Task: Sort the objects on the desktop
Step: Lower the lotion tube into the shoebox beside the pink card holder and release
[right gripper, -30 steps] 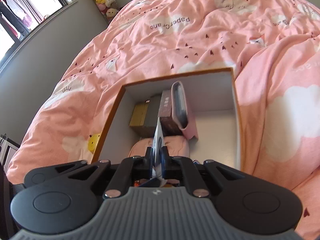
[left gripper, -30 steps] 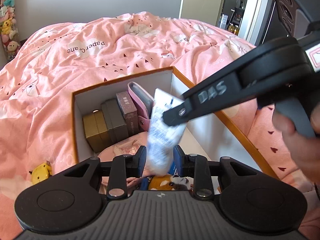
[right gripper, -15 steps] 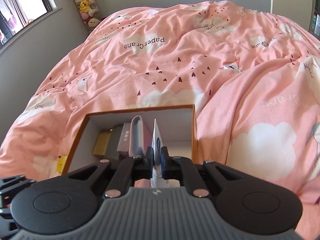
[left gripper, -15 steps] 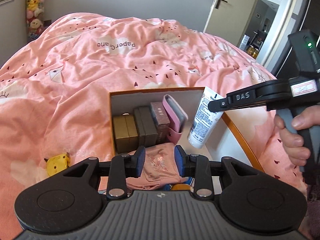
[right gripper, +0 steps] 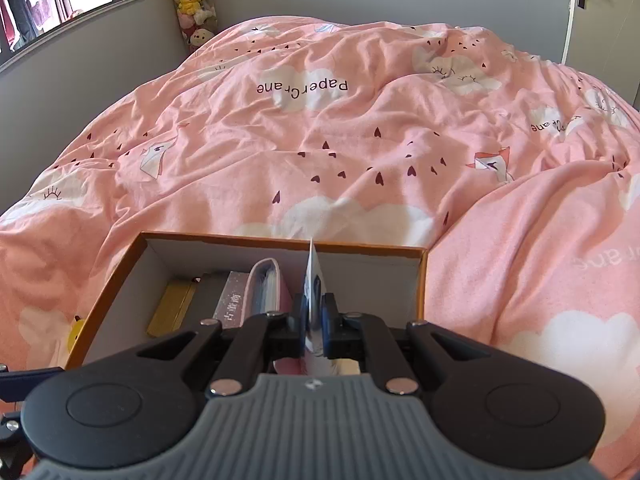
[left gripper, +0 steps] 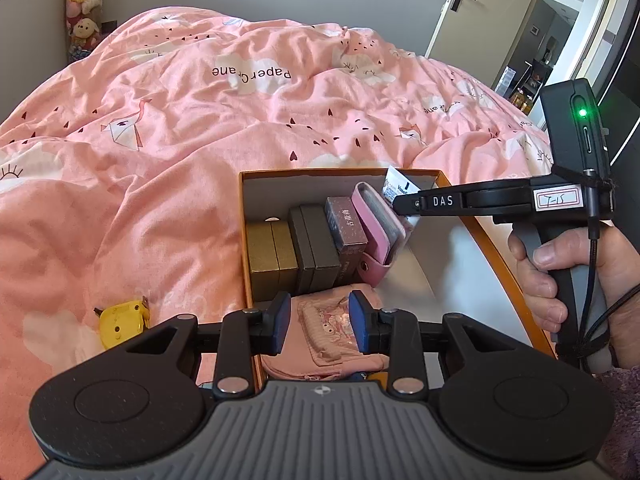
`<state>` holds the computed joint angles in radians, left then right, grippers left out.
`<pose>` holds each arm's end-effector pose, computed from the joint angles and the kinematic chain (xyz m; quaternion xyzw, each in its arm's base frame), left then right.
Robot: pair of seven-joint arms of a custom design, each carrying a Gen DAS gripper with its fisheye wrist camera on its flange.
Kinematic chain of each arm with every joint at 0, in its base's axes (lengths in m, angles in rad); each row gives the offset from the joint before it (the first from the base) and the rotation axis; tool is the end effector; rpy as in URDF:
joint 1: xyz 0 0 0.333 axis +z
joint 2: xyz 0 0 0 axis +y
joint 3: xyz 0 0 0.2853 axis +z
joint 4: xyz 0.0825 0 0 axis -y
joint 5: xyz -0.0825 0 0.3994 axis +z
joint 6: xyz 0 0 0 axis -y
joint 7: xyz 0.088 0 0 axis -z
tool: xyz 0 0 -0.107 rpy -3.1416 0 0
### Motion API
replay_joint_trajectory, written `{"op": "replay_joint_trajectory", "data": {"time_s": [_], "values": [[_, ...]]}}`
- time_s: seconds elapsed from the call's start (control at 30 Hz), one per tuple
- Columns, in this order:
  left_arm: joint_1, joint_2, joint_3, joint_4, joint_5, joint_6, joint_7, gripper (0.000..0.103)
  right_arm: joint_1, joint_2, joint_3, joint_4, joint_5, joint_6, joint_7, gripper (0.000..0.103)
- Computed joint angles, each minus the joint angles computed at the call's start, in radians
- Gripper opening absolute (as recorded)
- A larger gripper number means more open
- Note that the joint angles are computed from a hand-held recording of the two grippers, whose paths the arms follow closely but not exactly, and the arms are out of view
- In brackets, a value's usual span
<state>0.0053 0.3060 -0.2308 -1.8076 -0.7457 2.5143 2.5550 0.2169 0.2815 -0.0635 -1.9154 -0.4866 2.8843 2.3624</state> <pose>0.6570 -0.1341 0.3830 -0.4141 0.8401 -0.3470 0.0487 0.6501 0.1305 0.3845 -0.5911 0.7237 -0.2372 0.2656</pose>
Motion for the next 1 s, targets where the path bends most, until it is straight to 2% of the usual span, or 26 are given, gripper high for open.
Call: {"op": "replay_joint_trajectory", "data": {"time_s": [0.13,0.33,0.53,0.67,0.77,0.87,1.0], "values": [[-0.004,0.01,0.001,0.01,0.015,-0.002,-0.011,0.037,0.0,0.013,-0.003,-0.001,0.002,0.019,0.008,0.008],[-0.003,0.011,-0.002,0.01,0.021,0.0,-0.014,0.037,-0.039,0.013,0.038,-0.016,0.113,0.044,-0.066,0.011],[0.0,0.005,-0.005,0.002,0.011,0.011,-0.002,0.037,-0.047,-0.019,0.053,-0.042,0.176,0.039,-0.12,0.019],[0.006,-0.005,-0.005,-0.008,-0.008,0.013,0.016,0.037,-0.046,-0.073,0.059,-0.08,0.194,-0.004,-0.148,0.026],[0.006,-0.004,-0.003,-0.006,-0.015,0.012,0.018,0.037,-0.056,-0.106,0.088,-0.096,0.254,-0.082,-0.23,0.027],[0.01,-0.01,-0.005,-0.009,-0.032,0.01,0.03,0.037,-0.035,-0.095,0.092,-0.072,0.233,-0.166,-0.285,0.019],[0.017,-0.022,-0.005,-0.016,-0.063,0.005,0.055,0.037,-0.002,-0.037,0.081,0.004,0.149,-0.271,-0.337,0.014]]}}
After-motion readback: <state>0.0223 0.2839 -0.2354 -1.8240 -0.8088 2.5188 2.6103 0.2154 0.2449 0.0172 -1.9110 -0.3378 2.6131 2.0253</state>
